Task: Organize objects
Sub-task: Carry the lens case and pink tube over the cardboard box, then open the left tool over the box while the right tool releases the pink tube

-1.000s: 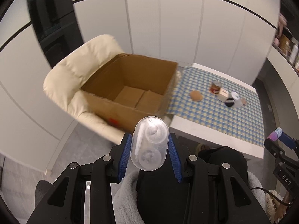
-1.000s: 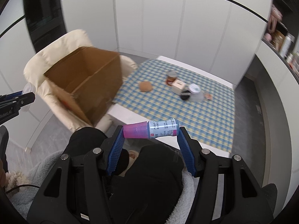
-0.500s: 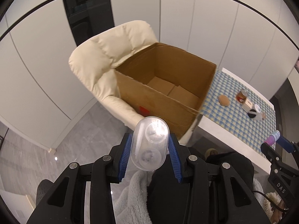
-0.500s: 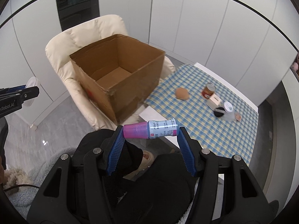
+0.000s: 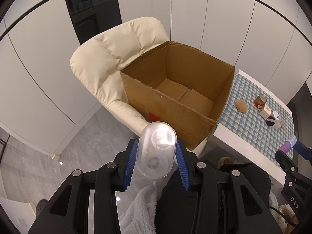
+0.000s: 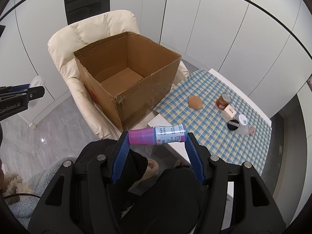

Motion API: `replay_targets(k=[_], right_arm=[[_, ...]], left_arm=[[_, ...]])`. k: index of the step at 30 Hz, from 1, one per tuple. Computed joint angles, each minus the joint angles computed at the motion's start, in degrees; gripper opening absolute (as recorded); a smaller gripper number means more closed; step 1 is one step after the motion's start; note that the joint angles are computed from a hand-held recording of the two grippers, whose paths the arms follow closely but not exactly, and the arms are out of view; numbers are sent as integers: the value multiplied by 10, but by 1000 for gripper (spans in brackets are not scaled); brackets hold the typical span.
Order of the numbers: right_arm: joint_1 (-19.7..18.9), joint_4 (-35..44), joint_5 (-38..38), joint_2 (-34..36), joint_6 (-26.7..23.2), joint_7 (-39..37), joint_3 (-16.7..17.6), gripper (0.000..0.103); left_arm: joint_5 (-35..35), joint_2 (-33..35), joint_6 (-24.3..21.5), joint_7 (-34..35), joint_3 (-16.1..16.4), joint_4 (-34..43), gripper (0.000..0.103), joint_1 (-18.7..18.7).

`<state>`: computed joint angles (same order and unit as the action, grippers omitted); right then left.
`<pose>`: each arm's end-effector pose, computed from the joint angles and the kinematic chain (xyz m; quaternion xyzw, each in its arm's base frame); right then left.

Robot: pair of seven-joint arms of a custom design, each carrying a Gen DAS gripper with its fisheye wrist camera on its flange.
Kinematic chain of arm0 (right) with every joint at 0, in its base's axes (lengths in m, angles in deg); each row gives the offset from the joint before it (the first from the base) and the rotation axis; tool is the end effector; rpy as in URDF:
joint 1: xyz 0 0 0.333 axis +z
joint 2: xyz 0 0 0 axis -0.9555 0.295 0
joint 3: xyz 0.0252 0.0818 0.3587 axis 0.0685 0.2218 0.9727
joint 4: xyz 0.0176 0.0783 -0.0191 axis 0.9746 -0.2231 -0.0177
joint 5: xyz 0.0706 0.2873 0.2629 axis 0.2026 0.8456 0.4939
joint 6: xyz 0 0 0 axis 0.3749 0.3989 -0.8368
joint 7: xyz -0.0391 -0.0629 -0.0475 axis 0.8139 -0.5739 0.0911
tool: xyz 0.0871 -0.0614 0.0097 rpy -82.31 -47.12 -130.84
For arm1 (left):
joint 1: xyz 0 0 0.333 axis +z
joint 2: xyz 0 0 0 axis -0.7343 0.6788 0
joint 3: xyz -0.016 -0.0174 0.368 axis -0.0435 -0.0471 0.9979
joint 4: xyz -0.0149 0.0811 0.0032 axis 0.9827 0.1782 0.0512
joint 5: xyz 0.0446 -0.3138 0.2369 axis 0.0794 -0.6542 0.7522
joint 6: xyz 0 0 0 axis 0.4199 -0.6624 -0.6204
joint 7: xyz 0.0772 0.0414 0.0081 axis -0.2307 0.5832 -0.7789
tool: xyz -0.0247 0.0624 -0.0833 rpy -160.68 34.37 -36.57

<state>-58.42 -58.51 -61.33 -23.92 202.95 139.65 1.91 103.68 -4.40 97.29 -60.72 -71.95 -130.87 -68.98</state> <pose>0.5006 0.2026 0.7190 -0.8866 0.3501 -0.1671 0.2518 0.4049 -0.2991 0.7440 -0.8710 0.4088 -0.0940 0.2557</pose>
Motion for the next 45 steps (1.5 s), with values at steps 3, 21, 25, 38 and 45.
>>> replay_targets(k=[3,21,25,38,45], right_arm=[[3,16,-6,16,4,5,4,60],[68,200,-46,187,-10,45,-5,60],[83,251,-47,226,-20,47,-12,60],[127,383,-50,336,-31,71,-30,60],[144,407,-62,360,-32,73,-36,60]], left_arm=[[5,4,12,7,5,6,40,5],[18,71,78,90,46,60,40,54],[10,93,97,106,57,74,40,67],[-14,141,129,151,81,98,40,101],[-29,146,140,158,85,92,40,113]])
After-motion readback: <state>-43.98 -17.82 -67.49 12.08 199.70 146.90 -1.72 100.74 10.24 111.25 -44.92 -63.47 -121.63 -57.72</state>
